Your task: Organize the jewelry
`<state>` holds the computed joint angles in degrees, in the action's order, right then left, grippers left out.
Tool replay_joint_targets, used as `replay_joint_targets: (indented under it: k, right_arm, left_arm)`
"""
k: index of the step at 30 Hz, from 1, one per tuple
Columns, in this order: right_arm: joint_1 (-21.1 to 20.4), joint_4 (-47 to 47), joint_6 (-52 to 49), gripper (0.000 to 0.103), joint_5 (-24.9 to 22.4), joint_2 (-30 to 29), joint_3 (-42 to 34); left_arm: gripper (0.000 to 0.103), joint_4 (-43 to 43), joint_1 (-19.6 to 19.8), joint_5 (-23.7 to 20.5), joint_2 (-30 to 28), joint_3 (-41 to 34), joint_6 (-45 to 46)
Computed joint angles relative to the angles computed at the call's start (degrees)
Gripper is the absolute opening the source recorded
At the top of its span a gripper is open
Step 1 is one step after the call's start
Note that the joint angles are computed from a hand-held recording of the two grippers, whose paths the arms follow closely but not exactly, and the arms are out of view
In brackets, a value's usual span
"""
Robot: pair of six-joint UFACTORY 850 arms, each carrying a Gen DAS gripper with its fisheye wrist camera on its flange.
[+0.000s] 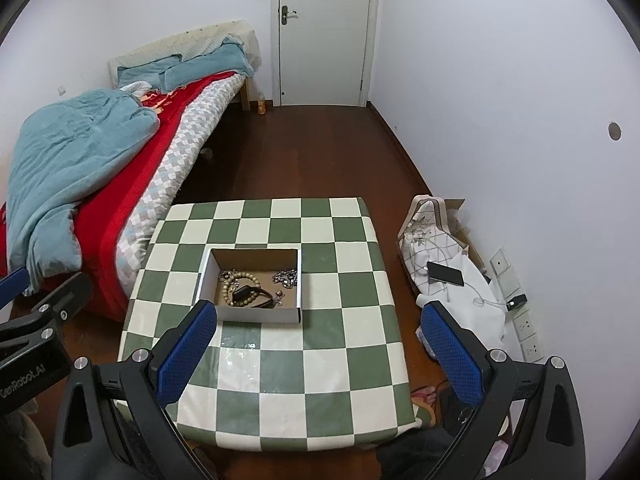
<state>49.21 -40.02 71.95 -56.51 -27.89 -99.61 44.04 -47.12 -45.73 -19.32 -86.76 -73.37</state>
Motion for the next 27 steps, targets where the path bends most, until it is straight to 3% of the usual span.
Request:
replay_joint_targets:
  k: [27]
  right_arm:
    - [-1.4,3.1,-4.5,0.103,-0.5,-4.1,-4.7]
  left_arm:
    - [0.103,-0.1,0.6,-1.1,-0.8,-0.3,-0.5]
